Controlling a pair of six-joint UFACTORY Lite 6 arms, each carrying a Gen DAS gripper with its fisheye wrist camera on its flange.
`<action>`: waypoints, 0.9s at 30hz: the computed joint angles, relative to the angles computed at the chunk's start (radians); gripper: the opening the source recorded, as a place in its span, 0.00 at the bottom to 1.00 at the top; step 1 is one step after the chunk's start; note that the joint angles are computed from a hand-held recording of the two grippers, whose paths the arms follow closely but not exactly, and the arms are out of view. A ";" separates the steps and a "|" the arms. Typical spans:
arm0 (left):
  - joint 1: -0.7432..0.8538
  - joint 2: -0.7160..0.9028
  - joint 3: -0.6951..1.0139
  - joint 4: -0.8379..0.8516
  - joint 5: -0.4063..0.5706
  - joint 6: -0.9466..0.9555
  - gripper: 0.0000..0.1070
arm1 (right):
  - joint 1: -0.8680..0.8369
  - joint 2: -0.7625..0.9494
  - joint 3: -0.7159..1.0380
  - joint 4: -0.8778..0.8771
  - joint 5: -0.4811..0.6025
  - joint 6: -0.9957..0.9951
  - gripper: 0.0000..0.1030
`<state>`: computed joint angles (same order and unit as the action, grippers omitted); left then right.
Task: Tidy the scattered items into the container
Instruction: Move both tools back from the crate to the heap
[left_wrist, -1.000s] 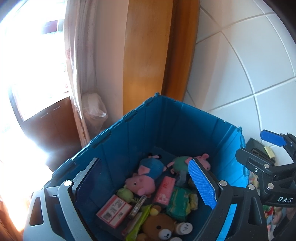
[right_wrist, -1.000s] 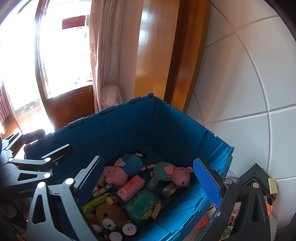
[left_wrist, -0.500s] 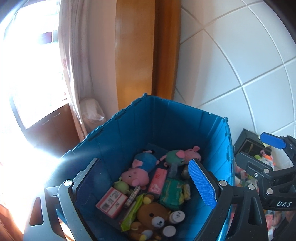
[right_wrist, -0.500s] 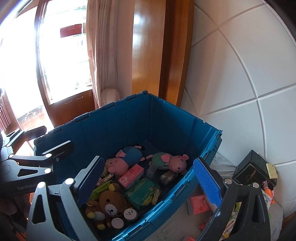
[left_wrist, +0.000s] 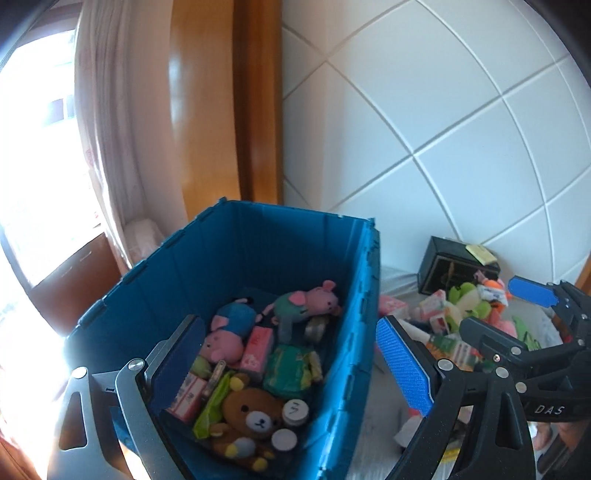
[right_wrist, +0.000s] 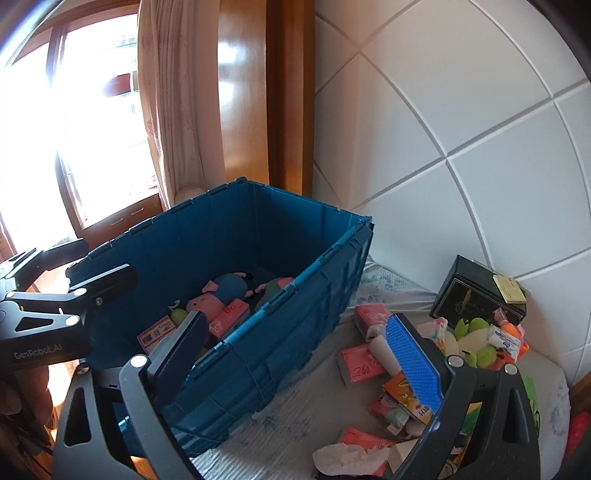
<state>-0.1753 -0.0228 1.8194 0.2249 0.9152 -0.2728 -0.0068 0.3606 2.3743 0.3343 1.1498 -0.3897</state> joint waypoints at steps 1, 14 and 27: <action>-0.048 -0.006 -0.014 0.025 0.002 -0.031 0.89 | -0.049 -0.058 -0.097 0.032 -0.021 -0.038 0.96; -0.544 0.077 -0.113 0.264 -0.021 -0.360 0.89 | -0.793 -0.242 -0.548 0.366 0.036 -0.536 0.96; -0.748 0.406 -0.129 0.270 -0.244 -0.469 0.89 | -1.193 0.057 -0.404 0.322 0.107 -0.738 0.96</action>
